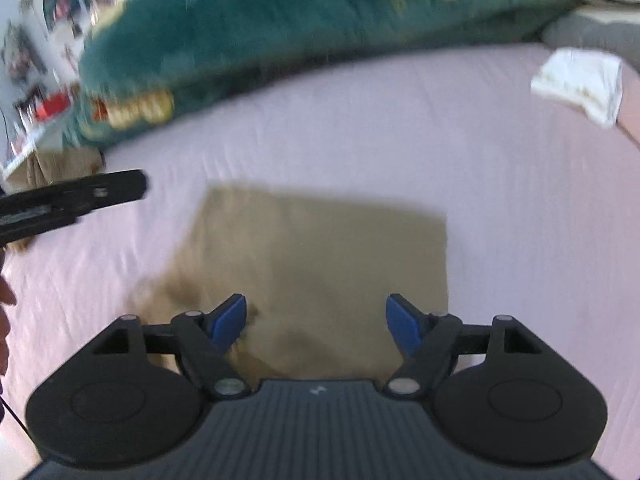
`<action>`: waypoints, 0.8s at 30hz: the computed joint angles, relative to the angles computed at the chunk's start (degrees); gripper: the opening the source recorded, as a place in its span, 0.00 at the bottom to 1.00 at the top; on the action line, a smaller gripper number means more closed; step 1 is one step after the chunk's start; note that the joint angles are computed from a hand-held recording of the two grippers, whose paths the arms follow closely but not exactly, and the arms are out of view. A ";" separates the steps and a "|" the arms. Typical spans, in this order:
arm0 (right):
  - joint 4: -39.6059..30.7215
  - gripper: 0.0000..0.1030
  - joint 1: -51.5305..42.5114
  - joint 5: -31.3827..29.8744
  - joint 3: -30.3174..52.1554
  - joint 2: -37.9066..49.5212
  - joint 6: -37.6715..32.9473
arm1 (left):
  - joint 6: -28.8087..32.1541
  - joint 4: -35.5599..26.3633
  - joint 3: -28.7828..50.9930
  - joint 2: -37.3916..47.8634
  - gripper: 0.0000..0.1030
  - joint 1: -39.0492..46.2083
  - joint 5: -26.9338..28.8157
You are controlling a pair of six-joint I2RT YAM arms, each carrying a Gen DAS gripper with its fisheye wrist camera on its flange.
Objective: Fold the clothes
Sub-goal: 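Release the collar with both grippers and lift them away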
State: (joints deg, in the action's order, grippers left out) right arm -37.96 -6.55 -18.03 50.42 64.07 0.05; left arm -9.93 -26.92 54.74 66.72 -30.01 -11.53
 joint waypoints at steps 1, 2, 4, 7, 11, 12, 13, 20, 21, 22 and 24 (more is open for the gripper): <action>0.10 0.75 0.52 1.02 -1.79 -0.60 -0.35 | -0.95 -0.25 -1.32 0.56 0.62 -1.02 -0.77; 0.27 0.75 1.06 2.03 -3.57 -1.18 -0.64 | -1.93 -0.43 -2.67 1.17 0.62 -1.98 -1.46; 2.12 0.75 0.45 1.71 -6.63 -2.79 -1.03 | -3.63 0.63 -4.99 2.92 0.62 -2.04 -0.03; 1.01 0.75 -0.05 1.68 -7.96 -5.10 -1.57 | -4.96 2.68 -8.60 3.70 0.62 -1.95 0.87; -1.27 0.75 -0.71 1.72 -7.36 -5.32 -4.04 | -3.34 3.30 -11.32 1.23 0.62 -0.97 1.39; -1.91 0.75 -1.15 1.43 -7.08 -5.34 -4.37 | -3.16 3.17 -10.45 2.06 0.62 -0.51 1.97; -3.05 0.75 -1.37 1.42 -6.21 -5.03 -4.38 | -3.20 2.84 -9.57 2.63 0.62 -0.22 2.41; -6.48 0.75 0.64 3.99 -1.85 -7.63 -3.30 | -3.14 1.09 -7.84 0.49 0.62 0.90 2.96; -6.54 0.75 1.11 4.15 -1.12 -7.76 -2.60 | -2.95 0.79 -7.88 -0.47 0.62 0.97 2.23; -6.39 0.75 1.53 4.30 -0.85 -7.95 -1.74 | -3.03 0.31 -7.80 -1.18 0.62 1.07 1.54; -5.62 0.75 2.44 5.48 -1.09 -7.87 0.27 | -3.39 -0.55 -7.81 -2.50 0.62 1.55 0.74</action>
